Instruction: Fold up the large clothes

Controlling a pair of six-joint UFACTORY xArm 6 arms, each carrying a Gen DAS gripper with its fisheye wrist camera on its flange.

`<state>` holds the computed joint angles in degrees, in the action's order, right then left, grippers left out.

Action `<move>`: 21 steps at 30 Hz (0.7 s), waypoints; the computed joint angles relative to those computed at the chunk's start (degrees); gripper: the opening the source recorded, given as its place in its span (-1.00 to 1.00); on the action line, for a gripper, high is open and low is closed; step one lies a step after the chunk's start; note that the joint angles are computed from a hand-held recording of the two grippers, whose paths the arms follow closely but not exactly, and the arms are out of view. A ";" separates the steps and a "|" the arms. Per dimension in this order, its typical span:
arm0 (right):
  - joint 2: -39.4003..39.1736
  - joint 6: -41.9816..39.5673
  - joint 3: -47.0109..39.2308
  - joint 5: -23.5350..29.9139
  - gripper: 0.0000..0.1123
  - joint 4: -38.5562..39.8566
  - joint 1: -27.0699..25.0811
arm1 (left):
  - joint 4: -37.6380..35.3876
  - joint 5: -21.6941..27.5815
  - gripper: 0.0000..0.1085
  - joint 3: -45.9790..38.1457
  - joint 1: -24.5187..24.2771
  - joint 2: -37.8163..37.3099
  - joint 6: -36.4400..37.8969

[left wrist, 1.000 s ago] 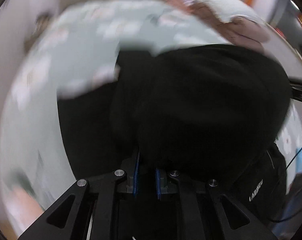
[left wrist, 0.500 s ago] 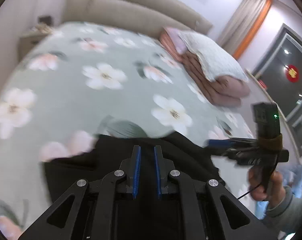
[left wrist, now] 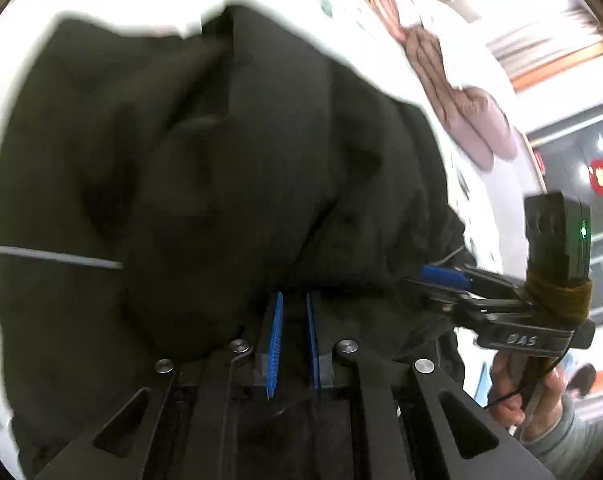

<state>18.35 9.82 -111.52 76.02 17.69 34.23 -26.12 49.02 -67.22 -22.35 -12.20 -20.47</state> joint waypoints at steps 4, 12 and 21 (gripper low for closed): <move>-6.09 1.77 4.54 -3.99 0.07 0.04 -1.81 | 7.03 5.83 -0.76 -3.91 0.62 -2.90 -4.67; -4.53 5.09 5.52 -7.16 0.35 3.77 -5.51 | -0.96 5.86 -0.65 -0.56 8.16 -5.55 -5.18; -6.93 7.65 9.65 -10.35 -0.77 -4.45 -1.39 | -5.72 -2.65 -0.84 2.75 4.63 -2.84 1.95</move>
